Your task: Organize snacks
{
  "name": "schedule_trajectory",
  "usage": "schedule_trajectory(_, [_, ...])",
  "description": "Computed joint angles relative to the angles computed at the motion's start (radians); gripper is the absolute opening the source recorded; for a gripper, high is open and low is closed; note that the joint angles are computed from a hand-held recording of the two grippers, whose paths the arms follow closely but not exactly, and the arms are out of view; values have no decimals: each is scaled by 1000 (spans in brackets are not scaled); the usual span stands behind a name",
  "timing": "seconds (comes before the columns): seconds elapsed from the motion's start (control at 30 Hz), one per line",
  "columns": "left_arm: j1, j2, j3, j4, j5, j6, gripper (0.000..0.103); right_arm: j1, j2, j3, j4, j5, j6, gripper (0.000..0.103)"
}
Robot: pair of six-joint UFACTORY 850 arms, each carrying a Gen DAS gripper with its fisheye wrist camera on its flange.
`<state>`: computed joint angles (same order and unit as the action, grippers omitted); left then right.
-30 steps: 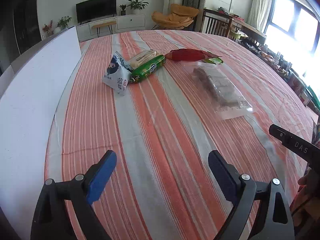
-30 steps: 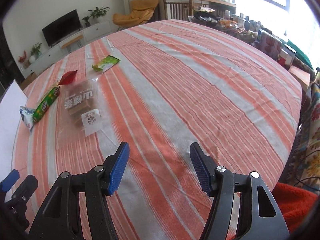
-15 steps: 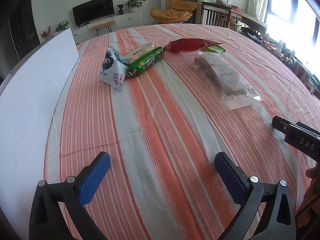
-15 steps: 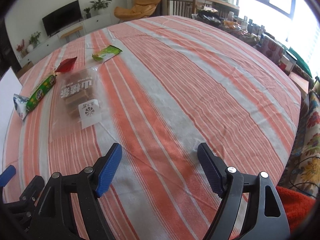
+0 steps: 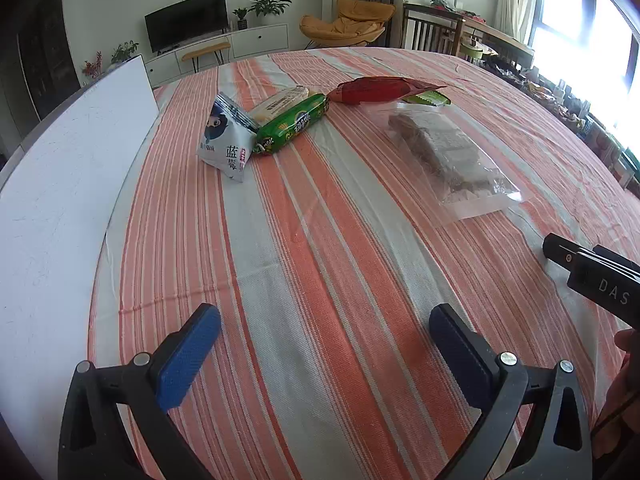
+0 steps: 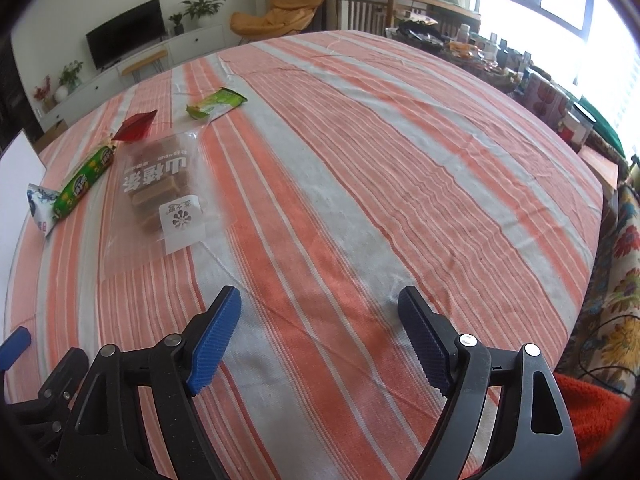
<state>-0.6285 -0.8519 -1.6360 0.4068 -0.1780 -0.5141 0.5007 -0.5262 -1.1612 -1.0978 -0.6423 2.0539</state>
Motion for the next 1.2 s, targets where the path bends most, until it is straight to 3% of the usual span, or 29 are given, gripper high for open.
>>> schedule_trajectory(1.2, [0, -1, -1, 2, -1, -2, 103, 5, -2, -1, 2, 5, -2, 86])
